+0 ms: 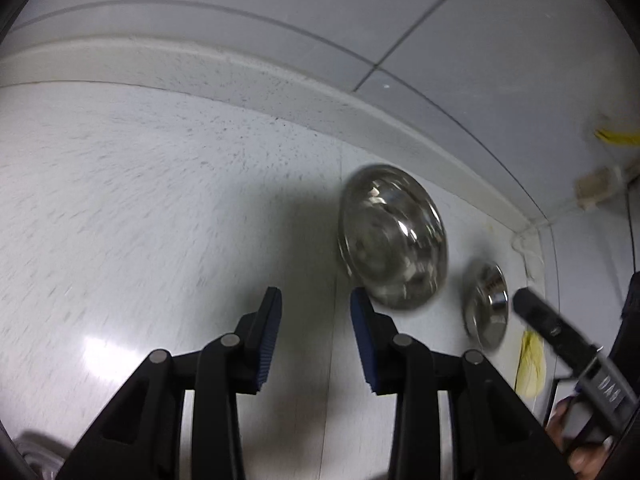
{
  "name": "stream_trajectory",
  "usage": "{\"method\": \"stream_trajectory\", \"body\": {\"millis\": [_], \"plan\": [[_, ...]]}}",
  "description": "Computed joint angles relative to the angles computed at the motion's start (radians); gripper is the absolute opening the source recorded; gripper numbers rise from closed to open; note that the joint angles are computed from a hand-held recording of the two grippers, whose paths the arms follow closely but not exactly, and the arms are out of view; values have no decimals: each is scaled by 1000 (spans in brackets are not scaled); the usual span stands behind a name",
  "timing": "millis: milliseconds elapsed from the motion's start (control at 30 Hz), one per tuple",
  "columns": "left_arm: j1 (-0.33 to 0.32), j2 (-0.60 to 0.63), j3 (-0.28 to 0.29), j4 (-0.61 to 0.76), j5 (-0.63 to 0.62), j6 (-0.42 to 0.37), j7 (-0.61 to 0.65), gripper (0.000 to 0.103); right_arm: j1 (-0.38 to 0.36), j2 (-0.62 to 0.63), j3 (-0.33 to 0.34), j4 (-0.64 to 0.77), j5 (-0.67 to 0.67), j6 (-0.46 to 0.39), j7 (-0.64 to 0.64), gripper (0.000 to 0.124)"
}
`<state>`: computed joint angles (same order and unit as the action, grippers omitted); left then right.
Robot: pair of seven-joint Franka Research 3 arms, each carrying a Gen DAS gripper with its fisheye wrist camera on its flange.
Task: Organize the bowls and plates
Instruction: 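Close the left gripper on the medium steel bowl's rim while the right gripper grips it, then lift and carry the medium bowl with both grippers over the large bowl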
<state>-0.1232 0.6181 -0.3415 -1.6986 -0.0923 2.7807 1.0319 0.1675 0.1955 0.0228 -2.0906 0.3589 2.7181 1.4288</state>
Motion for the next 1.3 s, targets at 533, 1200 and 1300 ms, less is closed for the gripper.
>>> {"method": "stream_trajectory", "body": {"millis": [533, 1200, 1300], "plan": [[-47, 294, 22, 420, 35, -167, 87, 24, 42, 356, -49, 324, -118, -97, 155, 29], [-25, -292, 9, -175, 37, 201, 10, 7, 99, -29, -27, 27, -197, 114, 266, 9], [19, -447, -61, -332, -51, 252, 60, 7, 107, -175, -14, -90, -263, 138, 313, 9]]}}
